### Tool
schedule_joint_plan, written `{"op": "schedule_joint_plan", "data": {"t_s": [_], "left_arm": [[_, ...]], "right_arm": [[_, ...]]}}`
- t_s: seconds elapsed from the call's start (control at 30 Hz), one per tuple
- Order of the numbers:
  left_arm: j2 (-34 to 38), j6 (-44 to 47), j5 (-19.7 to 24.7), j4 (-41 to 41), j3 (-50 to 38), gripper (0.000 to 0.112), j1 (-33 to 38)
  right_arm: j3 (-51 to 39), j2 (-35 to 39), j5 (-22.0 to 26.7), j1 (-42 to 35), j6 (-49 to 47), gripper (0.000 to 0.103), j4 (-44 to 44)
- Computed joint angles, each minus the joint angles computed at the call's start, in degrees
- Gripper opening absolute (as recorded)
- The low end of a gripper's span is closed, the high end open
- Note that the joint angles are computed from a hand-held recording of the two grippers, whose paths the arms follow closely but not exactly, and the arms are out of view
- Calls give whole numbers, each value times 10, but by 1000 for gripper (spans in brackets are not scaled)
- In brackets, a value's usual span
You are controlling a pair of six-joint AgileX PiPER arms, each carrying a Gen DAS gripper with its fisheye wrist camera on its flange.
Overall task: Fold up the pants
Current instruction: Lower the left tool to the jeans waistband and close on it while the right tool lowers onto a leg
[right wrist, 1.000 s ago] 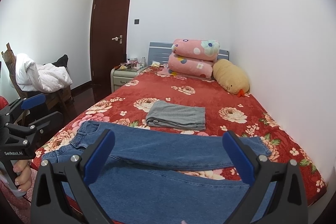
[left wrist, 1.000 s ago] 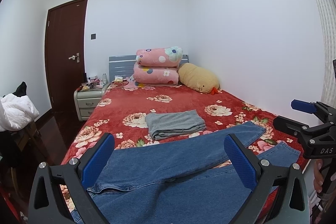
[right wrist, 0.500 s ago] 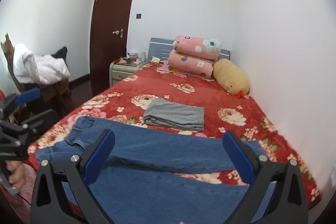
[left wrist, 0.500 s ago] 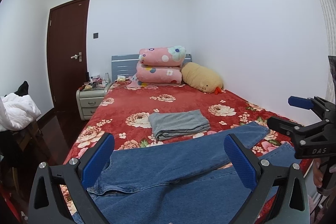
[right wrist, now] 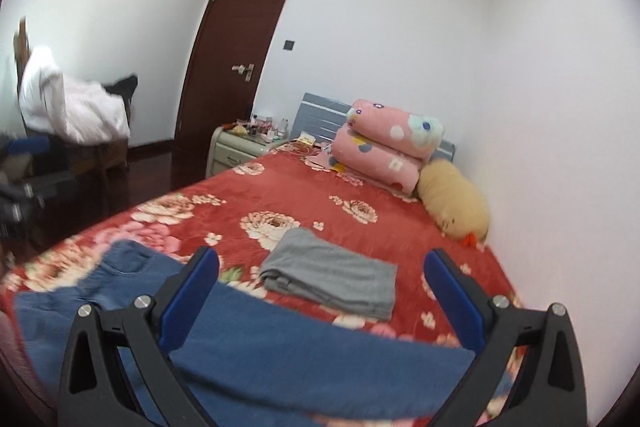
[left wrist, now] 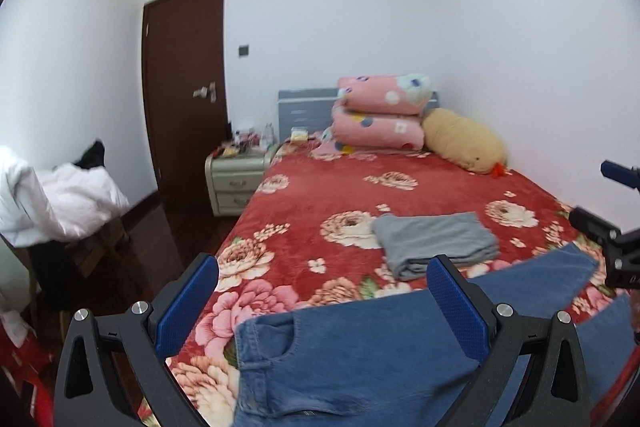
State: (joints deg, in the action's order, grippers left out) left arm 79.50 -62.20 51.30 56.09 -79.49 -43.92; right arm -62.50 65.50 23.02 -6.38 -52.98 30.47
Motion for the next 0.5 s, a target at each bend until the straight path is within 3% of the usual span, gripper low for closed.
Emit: {"op": "schedule_joint_plan", "data": {"t_s": [0.07, 0.13, 0.2, 0.3, 0.37, 0.47, 0.5], "left_arm": [[17, 52, -39, -51, -9, 103, 68], [47, 113, -76, -107, -23, 103, 129], [79, 159, -96, -147, -33, 103, 174], [122, 199, -107, -169, -43, 103, 211], [154, 247, -124, -223, -51, 103, 247], [209, 324, -141, -313, -66, 89, 303], [223, 348, -142, -346, -71, 79, 320]], "right_arm": [[-42, 66, 2, 19, -11, 103, 3], [-107, 143, 49, 18, -47, 103, 39], [-157, 202, 72, 26, -52, 103, 39], [-208, 284, 49, 61, -25, 103, -32], [-261, 341, 89, 65, -44, 103, -30], [-336, 420, 151, 77, -48, 103, -66], [-345, 432, 158, 78, -58, 103, -65]]}}
